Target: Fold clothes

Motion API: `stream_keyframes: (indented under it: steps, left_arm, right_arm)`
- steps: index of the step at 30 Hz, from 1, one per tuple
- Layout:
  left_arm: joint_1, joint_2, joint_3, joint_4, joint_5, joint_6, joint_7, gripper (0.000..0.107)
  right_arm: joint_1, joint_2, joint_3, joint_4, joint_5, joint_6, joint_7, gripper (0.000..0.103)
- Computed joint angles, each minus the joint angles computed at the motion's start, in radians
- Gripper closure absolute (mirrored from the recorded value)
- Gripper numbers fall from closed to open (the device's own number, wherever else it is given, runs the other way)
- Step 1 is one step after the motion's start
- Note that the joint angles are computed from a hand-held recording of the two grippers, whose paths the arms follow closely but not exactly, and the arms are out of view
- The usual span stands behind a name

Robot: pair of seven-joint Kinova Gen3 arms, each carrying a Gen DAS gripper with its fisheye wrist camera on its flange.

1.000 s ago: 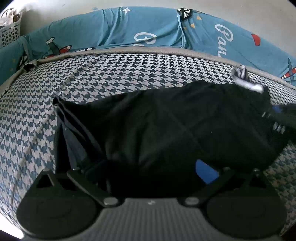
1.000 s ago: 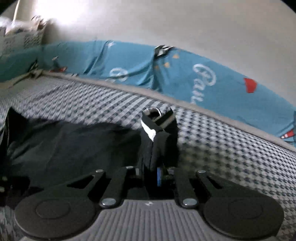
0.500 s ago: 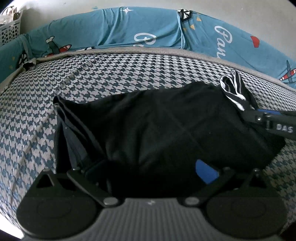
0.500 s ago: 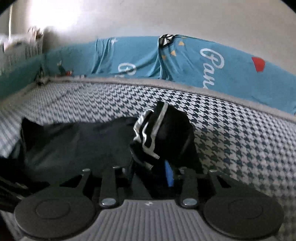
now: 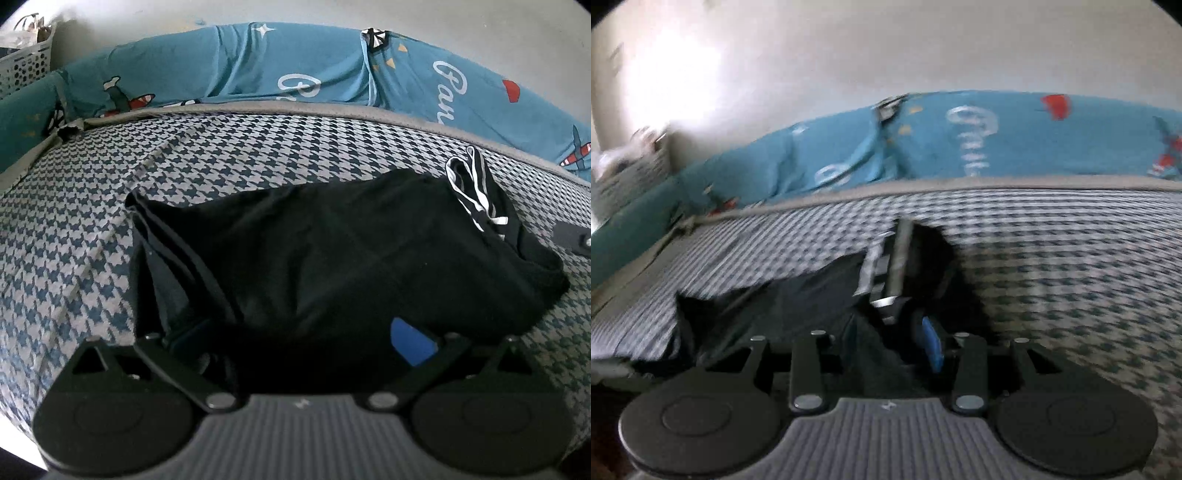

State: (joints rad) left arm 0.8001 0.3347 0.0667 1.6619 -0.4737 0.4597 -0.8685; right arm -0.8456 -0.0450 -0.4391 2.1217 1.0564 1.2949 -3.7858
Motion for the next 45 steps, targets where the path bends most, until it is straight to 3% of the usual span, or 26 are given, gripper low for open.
stream_keyframes:
  steps: [3, 5, 6, 13, 28, 38, 45]
  left_arm:
    - [-0.005, -0.004, 0.003, 0.004, 0.005, -0.004, -0.002, 0.005]
    - [-0.006, -0.007, 0.004, 0.006, 0.007, -0.007, -0.002, 0.005]
    - [-0.005, -0.007, 0.002, 0.007, 0.006, -0.01, 0.001, 0.005]
    - [-0.015, -0.007, 0.007, 0.01, 0.023, -0.018, -0.009, 0.005]
    - [-0.025, -0.009, 0.011, 0.014, 0.053, -0.023, -0.029, 0.005]
    - [-0.035, -0.007, 0.017, 0.012, 0.071, -0.019, -0.047, 0.005]
    - [-0.048, -0.019, 0.018, 0.028, 0.093, -0.043, -0.055, 0.005]
  right_arm:
    - [-0.015, 0.033, -0.009, -0.016, -0.025, 0.113, -0.048, 0.066]
    - [-0.026, 0.061, 0.002, -0.03, -0.043, 0.165, -0.044, 0.08]
    - [-0.028, 0.066, 0.013, -0.032, -0.053, 0.168, -0.046, 0.082]
    - [-0.023, 0.091, 0.055, -0.014, -0.036, 0.136, -0.062, 0.084]
    - [-0.024, 0.126, 0.083, -0.008, 0.01, -0.079, 0.085, 0.082]
    - [-0.058, 0.156, 0.097, -0.027, 0.03, -0.099, 0.14, 0.082]
    - [-0.071, 0.116, 0.084, -0.007, 0.065, -0.035, -0.005, 0.082]
